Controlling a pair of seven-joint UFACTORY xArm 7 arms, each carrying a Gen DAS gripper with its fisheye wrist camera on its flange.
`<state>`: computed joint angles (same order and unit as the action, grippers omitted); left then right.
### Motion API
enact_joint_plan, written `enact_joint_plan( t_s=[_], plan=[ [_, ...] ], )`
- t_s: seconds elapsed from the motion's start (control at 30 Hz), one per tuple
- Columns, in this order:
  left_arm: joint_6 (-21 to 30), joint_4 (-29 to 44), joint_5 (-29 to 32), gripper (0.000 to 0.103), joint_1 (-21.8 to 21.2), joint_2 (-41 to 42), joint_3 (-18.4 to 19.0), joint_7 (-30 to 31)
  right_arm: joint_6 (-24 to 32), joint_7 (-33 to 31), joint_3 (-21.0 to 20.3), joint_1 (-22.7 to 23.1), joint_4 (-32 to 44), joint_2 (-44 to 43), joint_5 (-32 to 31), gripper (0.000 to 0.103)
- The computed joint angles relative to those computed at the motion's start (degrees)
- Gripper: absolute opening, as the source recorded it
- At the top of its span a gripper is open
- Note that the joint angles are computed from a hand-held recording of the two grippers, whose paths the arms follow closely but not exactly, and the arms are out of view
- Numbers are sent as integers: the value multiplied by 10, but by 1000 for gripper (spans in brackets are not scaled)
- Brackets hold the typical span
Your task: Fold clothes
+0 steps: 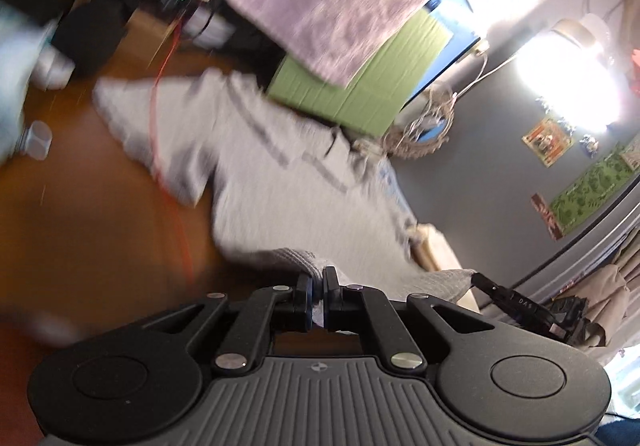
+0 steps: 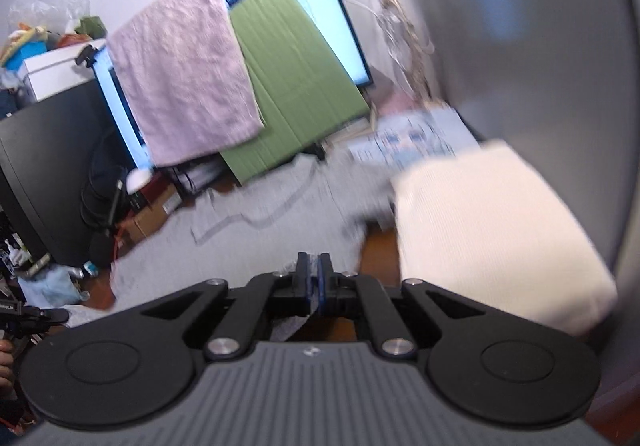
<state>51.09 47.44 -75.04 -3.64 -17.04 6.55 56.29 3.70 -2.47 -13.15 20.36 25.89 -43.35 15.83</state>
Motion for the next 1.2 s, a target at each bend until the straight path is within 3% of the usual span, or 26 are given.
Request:
enact_joint_plan(
  t_s=[0.23, 0.43, 0.57, 0.7, 1.03, 1.13, 1.17, 1.2],
  plan=[
    [-27, 155, -9, 4, 2, 116, -24, -22, 29, -71, -85, 99, 200, 159, 32, 4],
    [-53, 302, 49, 4, 27, 249, -65, -125, 122, -154, -153, 146, 398, 337, 134, 4],
    [-55, 368, 102, 4, 43, 313, -89, -189, 198, -189, -158, 117, 495, 437, 199, 4],
    [-60, 414, 146, 4, 57, 359, -109, -239, 241, -198, -138, 77, 546, 495, 222, 4],
    [-105, 486, 282, 4, 60, 434, -149, -335, 284, -165, -78, -6, 620, 587, 203, 4],
    [-118, 486, 297, 4, 67, 438, -163, -335, 275, -154, -62, -21, 618, 590, 185, 9],
    [-124, 485, 297, 6, 70, 436, -168, -331, 272, -151, -56, -26, 618, 592, 179, 15],
    [-131, 481, 291, 17, 75, 433, -173, -325, 268, -147, -51, -32, 617, 592, 173, 23]
  ],
)
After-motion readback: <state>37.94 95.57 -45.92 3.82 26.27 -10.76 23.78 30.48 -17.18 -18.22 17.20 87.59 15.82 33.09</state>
